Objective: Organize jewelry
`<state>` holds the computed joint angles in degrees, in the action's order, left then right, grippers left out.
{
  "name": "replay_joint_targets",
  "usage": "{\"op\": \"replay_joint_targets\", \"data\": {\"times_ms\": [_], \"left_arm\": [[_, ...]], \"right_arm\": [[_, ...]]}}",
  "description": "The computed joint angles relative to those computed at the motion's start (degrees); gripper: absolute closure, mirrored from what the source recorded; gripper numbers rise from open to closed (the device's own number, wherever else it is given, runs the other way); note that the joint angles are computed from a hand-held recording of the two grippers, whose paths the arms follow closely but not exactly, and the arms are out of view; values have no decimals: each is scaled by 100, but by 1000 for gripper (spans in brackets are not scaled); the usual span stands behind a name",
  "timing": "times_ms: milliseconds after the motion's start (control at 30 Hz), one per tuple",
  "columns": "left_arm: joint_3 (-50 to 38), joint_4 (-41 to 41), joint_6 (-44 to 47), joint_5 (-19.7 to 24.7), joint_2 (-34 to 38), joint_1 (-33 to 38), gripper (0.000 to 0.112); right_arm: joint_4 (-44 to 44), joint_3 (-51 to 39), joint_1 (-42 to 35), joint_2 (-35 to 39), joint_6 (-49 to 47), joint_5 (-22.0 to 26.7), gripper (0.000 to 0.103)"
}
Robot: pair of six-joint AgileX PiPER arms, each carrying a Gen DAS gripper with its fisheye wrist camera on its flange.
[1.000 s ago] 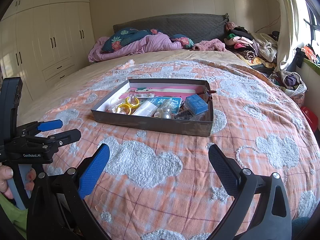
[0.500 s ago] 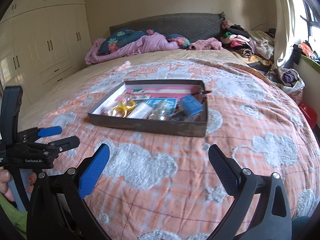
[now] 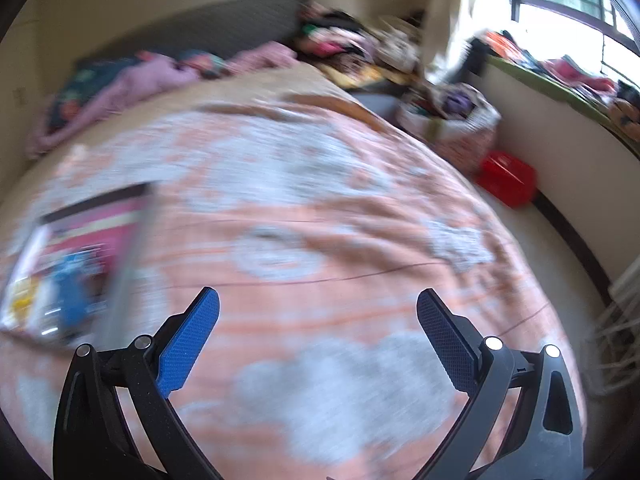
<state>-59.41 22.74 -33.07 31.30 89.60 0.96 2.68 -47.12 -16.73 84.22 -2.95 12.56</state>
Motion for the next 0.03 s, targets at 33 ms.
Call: {"op": "replay_joint_targets", "data": {"times_ms": [33], "left_arm": [[-332,33,-38,55,351,198,19]], "right_arm": [[-328,-342,-267,480,286,5,5]]}}
